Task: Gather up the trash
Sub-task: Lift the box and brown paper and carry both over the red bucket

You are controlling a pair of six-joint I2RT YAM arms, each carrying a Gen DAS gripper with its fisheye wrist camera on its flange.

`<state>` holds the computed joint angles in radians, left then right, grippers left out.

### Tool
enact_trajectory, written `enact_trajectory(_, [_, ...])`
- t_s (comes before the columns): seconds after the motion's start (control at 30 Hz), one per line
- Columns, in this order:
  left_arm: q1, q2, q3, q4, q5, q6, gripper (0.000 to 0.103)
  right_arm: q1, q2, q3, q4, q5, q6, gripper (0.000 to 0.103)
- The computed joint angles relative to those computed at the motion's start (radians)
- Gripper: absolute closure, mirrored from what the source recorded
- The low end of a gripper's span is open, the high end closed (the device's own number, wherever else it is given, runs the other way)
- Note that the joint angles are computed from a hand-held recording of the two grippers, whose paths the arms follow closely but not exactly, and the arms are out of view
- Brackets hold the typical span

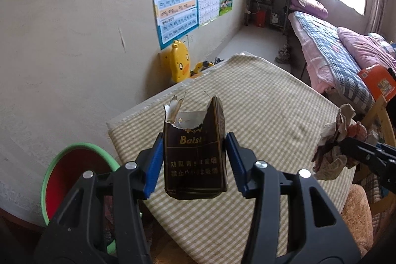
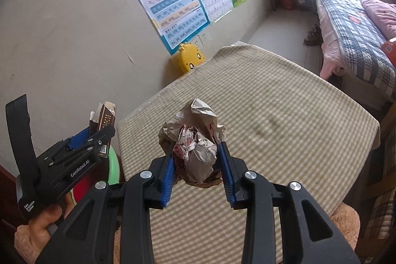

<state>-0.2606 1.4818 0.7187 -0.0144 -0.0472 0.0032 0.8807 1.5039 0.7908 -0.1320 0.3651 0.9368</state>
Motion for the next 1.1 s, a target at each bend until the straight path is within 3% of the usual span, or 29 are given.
enact_trajectory(0.37, [0.152, -0.009, -0.019, 0.016, 0.050, 0.021, 0.056, 0.017, 0.127, 0.141, -0.003, -0.026, -0.054, 0.071])
enact_trajectory(1.1, [0.502, 0.118, -0.031, 0.083, 0.097, 0.112, 0.056, 0.068, 0.512, 0.594, -0.087, -0.168, -0.187, 0.070])
